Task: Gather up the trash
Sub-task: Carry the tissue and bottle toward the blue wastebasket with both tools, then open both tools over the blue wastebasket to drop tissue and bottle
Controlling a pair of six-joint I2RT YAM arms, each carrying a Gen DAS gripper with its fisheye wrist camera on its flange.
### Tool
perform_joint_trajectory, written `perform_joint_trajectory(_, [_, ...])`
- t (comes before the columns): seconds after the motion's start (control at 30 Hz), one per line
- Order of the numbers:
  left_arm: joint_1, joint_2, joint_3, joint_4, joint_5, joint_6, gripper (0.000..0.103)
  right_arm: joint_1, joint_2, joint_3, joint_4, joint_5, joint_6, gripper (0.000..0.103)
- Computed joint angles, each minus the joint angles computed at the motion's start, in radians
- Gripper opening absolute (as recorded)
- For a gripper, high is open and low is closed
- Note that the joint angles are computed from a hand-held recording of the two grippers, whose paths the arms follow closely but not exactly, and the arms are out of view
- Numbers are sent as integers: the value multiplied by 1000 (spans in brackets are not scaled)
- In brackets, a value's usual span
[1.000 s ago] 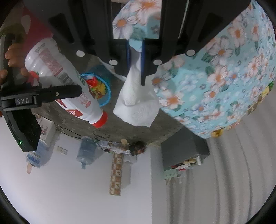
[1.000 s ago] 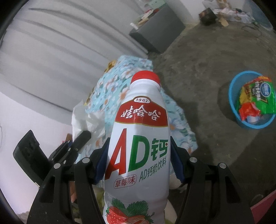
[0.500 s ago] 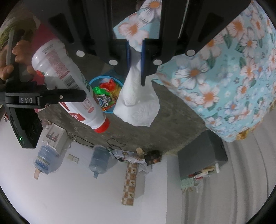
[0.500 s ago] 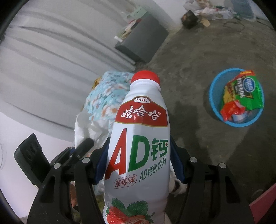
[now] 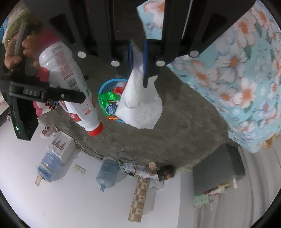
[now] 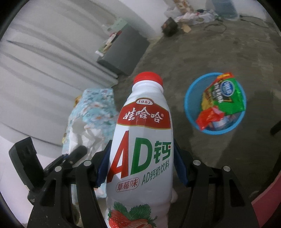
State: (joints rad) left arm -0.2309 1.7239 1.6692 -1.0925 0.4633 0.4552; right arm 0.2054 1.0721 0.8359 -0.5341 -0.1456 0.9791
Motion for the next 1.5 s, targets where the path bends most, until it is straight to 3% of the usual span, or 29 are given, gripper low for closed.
perform_joint_trajectory(0.37, [-128,246,213,-57,-16,-97,9,-170,-1,-32,-55,-15,-49,59])
perform_joint_trajectory(0.53, [-221,389,377,-60,-33,-175,9,-267,115,14,18,-22,-114,60])
perform_joint_trajectory(0.57, [-243,432,426,-51,-38,-199,16,-286,129,9,39,-22,-130,61])
perform_joint_trajectory(0.6, [-257,468,468,-52,-45,-212,40,-318,181,13,81,-21,-159,63])
perform_joint_trajectory(0.67, [-294,571,580,-47,-91,-273,72,-365,283,11,145,-13,-190,75])
perform_joint_trajectory(0.73, [-312,624,634,-39,-152,-308,73,-378,357,18,124,36,-204,76])
perform_joint_trajectory(0.8, [-311,653,674,-77,-154,-324,73,-387,353,-53,164,24,-176,76])
perform_joint_trajectory(0.9, [-282,594,586,-59,-98,-321,73,-384,309,-134,198,23,-154,76])
perform_joint_trajectory(1.23, [-192,440,465,-63,-24,-285,73,-328,283,-76,161,43,-173,76])
perform_joint_trajectory(1.5, [-36,244,383,-110,64,-143,74,-249,302,-39,171,67,-203,76])
